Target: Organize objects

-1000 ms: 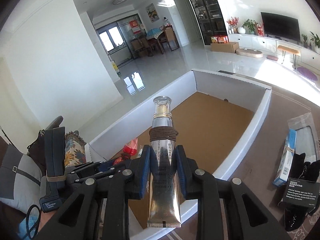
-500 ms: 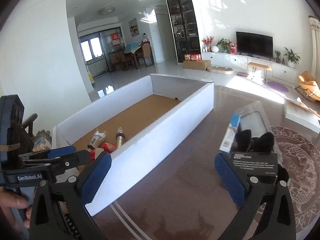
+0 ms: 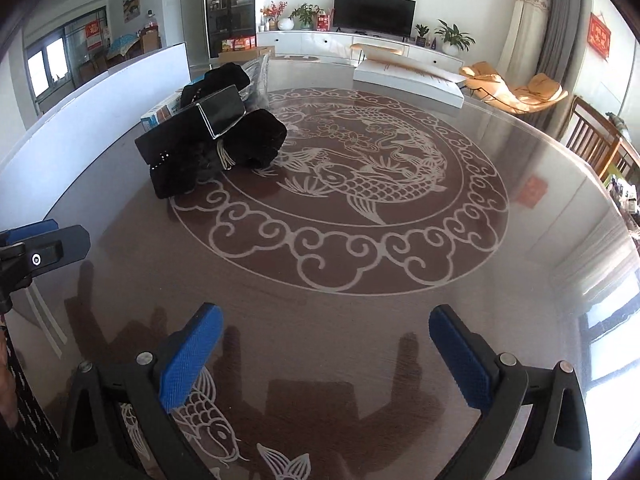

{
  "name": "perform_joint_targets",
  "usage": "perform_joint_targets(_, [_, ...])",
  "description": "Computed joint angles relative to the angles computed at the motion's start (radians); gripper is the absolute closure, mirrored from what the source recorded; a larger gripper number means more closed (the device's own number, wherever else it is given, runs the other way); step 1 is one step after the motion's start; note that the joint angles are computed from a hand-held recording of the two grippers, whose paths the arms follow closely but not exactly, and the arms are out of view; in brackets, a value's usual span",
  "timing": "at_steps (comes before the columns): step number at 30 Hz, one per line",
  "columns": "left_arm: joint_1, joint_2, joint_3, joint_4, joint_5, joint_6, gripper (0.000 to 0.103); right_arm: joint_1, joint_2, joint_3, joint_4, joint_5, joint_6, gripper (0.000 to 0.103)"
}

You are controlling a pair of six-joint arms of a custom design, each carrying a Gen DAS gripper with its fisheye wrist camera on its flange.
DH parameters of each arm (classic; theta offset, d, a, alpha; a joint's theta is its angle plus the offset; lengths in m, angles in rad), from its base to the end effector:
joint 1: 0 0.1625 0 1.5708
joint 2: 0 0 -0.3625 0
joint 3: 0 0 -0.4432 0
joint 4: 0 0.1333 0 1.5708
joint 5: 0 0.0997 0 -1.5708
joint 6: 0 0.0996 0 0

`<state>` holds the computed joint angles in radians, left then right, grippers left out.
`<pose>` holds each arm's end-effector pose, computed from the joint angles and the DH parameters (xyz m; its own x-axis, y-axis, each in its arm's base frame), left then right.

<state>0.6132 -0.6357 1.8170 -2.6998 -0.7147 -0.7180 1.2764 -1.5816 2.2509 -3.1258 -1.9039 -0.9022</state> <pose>-0.3348 -0.4906 -0.1027 -0.7970 0.0427 -0.6024 0.3882 0.8004 -0.4568 -0.0428 -0.4882 0.2676 -0.6591 -0.1550 0.7359 -0.5382 0.7807 -0.3177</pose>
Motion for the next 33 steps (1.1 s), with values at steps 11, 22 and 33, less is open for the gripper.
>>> perform_joint_targets(11, [0.017, 0.019, -0.026, 0.135, 0.038, -0.104, 0.002, 0.006, 0.031, -0.016, 0.023, -0.002, 0.046, 0.0])
perform_joint_targets(22, [0.014, 0.041, -0.064, 0.234, 0.06, -0.115, 0.0, 0.047, 0.12, -0.102, 0.037, -0.044, 0.085, 0.0])
perform_joint_targets(33, [0.012, 0.041, -0.063, 0.234, 0.059, -0.115, 0.0, 0.047, 0.122, -0.104, 0.037, -0.044, 0.086, 0.0])
